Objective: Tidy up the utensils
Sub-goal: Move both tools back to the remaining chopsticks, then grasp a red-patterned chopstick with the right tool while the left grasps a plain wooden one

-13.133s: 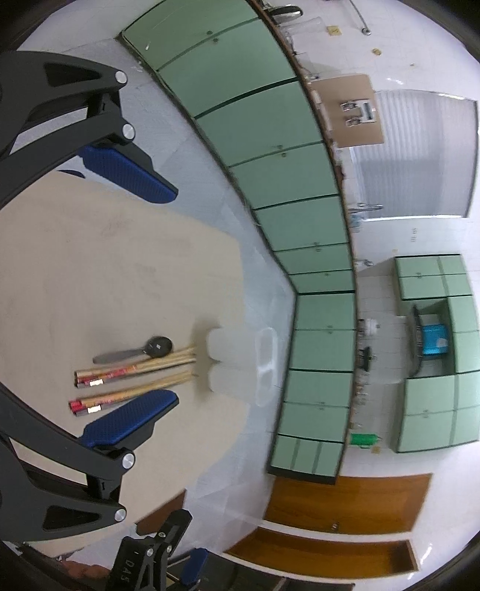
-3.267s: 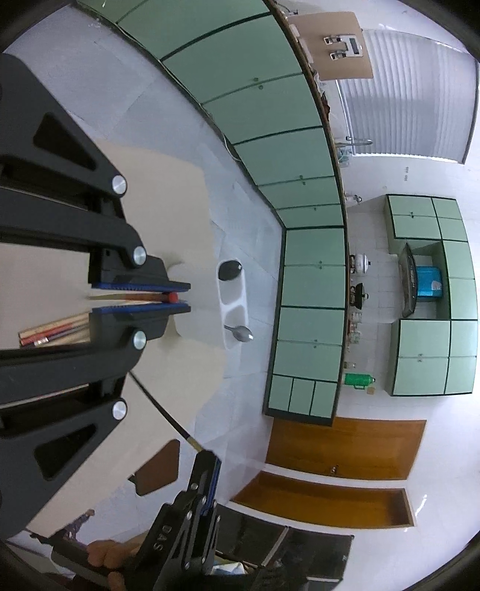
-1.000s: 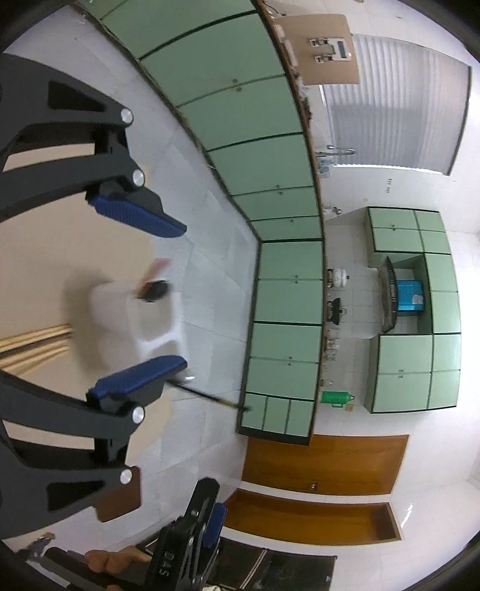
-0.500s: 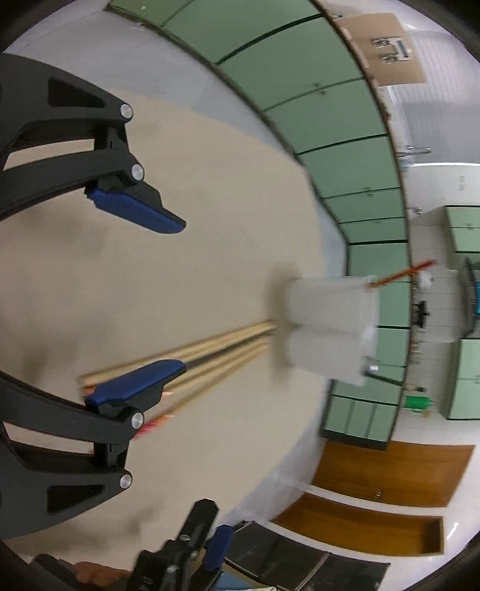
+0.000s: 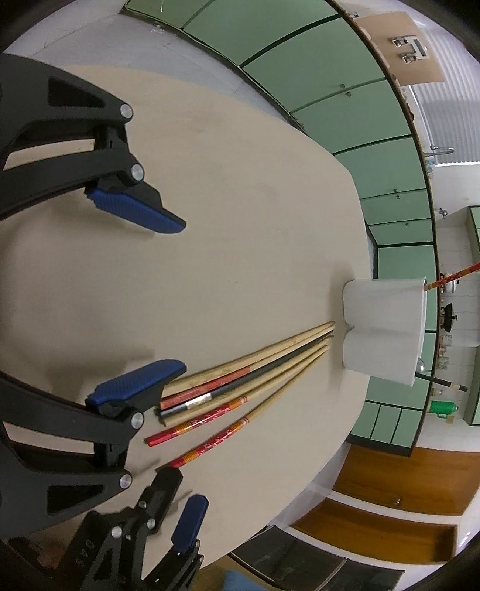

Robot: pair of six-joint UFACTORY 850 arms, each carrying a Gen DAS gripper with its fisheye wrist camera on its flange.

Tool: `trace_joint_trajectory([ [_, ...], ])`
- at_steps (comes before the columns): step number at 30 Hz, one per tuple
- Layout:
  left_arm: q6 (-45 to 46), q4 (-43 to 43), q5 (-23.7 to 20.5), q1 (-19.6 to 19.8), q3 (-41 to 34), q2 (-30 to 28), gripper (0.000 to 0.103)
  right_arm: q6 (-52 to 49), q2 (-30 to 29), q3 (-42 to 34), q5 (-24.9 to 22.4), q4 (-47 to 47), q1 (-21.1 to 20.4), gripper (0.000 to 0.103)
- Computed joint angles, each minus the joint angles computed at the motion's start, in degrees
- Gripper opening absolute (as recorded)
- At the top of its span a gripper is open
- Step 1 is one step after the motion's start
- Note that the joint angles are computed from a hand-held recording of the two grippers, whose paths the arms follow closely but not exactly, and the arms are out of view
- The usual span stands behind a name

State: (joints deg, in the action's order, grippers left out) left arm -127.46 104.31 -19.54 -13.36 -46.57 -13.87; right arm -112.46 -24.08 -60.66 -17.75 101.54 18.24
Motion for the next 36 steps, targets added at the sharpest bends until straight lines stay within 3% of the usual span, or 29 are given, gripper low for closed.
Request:
trace_joint_trajectory([
  [5, 0.1, -0.2, 0.4, -0.5, -0.3, -0.4, 0.069, 0.5, -0.1, 0.0, 1.3, -1.3, 1.0, 0.036],
  [10, -0.2, 1.0, 1.8, -1.1, -1.3, -1.2, 0.069, -0.9, 0.2, 0.5, 1.6, -1.0, 1.4, 0.009],
  [12, 0.0, 1.0, 2.2, -1.4, -1.6, -1.6, 0.069, -0.8, 0.2, 0.5, 1.6, -1.3, 1.5, 0.007],
  [21, 10.3, -9.8, 2.4, -1.7, -4.6, -4.2, 0.070, 2.4, -0.1, 0.1, 0.0, -3.8, 0.1, 0.006],
  [26, 10.8, -11.7, 1.0, -1.6, -4.2, -3.8, 0.070, 3.6, -0.5, -0.4, -1.0, -5.1, -0.6, 0.006],
  [27, 10.7, -11.6, 1.0, -1.6, -4.1, -3.6, 0.069, 3.9, -0.5, -0.4, -1.6, -5.7, -0.8, 0.008],
  [30, 10.7, -11.3, 0.8, -1.8, -3.7, -3.3, 0.068, 4.3, -0.5, -0.3, -4.4, -8.6, -1.5, 0.026],
  [36, 9.7, -10.1, 1.3, -1.7, -3.7, -3.4, 0.068, 0.6, 0.2, 1.2, -5.8, -6.4, -2.5, 0.027],
])
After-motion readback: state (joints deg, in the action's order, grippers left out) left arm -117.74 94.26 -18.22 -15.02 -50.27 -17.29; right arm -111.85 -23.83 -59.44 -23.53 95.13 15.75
